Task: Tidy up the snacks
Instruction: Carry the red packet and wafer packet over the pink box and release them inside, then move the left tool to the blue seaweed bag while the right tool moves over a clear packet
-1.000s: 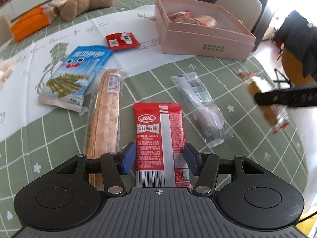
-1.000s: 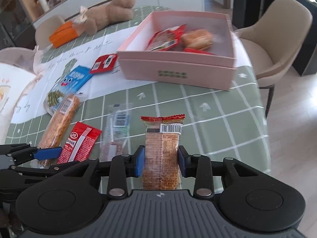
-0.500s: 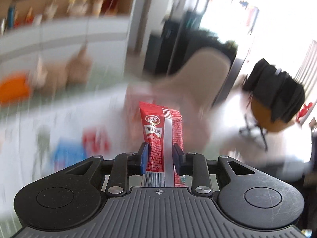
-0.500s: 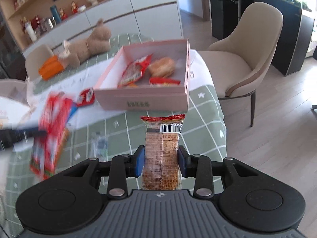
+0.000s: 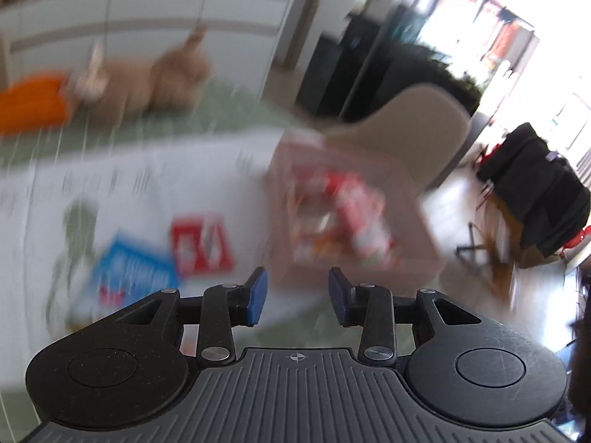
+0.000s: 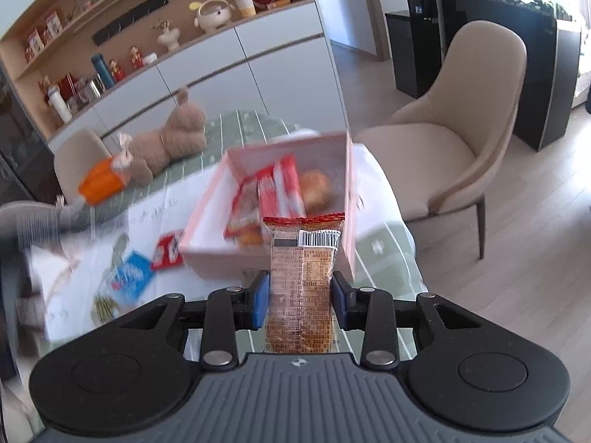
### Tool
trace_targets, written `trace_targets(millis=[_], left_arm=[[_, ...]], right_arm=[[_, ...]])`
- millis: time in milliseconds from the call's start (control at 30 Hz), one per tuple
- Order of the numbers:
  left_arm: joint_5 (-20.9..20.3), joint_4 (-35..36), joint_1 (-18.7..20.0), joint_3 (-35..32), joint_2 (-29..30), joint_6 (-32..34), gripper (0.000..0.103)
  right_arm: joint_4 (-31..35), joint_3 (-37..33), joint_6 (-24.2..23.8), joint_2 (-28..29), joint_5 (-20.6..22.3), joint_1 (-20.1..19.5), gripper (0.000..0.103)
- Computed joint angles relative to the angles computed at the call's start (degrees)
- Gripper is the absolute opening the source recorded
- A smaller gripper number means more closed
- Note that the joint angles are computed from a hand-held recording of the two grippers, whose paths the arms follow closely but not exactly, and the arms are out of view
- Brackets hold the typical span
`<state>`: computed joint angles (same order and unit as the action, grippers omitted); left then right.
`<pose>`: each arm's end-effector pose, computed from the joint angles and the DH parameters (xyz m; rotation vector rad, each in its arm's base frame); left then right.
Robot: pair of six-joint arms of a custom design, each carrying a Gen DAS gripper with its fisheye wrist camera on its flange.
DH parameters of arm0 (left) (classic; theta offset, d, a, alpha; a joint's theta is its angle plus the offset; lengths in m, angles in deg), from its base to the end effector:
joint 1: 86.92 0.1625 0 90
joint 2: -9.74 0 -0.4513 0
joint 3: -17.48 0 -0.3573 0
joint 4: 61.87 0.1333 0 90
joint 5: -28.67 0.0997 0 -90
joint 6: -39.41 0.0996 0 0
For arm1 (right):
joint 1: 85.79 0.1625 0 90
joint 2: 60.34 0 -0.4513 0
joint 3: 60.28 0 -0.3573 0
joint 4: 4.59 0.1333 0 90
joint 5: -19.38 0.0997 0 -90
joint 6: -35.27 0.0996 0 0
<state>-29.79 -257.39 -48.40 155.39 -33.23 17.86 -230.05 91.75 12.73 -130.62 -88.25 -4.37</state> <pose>-0.2077 -0.4023 0.0490 0.6362 2.6565 -0.6621 0.0514 -0.3507 0.2579 0.1045 -2.4037 1.0702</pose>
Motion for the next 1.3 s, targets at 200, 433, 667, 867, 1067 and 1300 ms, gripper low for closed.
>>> trace_targets(millis=[200, 433, 667, 867, 1067, 1300], left_arm=[[7.8, -0.4, 2.0, 5.8, -3.9, -4.3, 0.041], [13.5, 3.1, 9.7, 3.0, -5.9, 3.2, 0.041], [9.0, -4.7, 15.7, 0.1, -0.2, 11.3, 0.040], [2.6, -10.2, 11.8, 6.9, 1.3, 8.8, 0.040], [-2.9, -15.4, 8.5, 13.8, 2.1, 2.1, 0.038], [1.1, -11.4, 4.5, 18.9, -1.8, -8.1, 0.038]], right_arm=[[10.3, -15.0, 1.4, 4.4, -3.7, 6.5, 0.057], [12.8, -14.2, 5.2, 14.2, -3.8, 10.0, 0.057], [10.6, -8.7, 10.3, 21.4, -8.8, 12.3, 0.057], [5.2, -6.2, 9.5, 23.2, -13.6, 14.0, 0.062], [7.0, -8.5, 10.1, 25.1, -12.3, 14.0, 0.062], [11.6, -14.0, 10.1, 30.4, -12.9, 15.3, 0.076]])
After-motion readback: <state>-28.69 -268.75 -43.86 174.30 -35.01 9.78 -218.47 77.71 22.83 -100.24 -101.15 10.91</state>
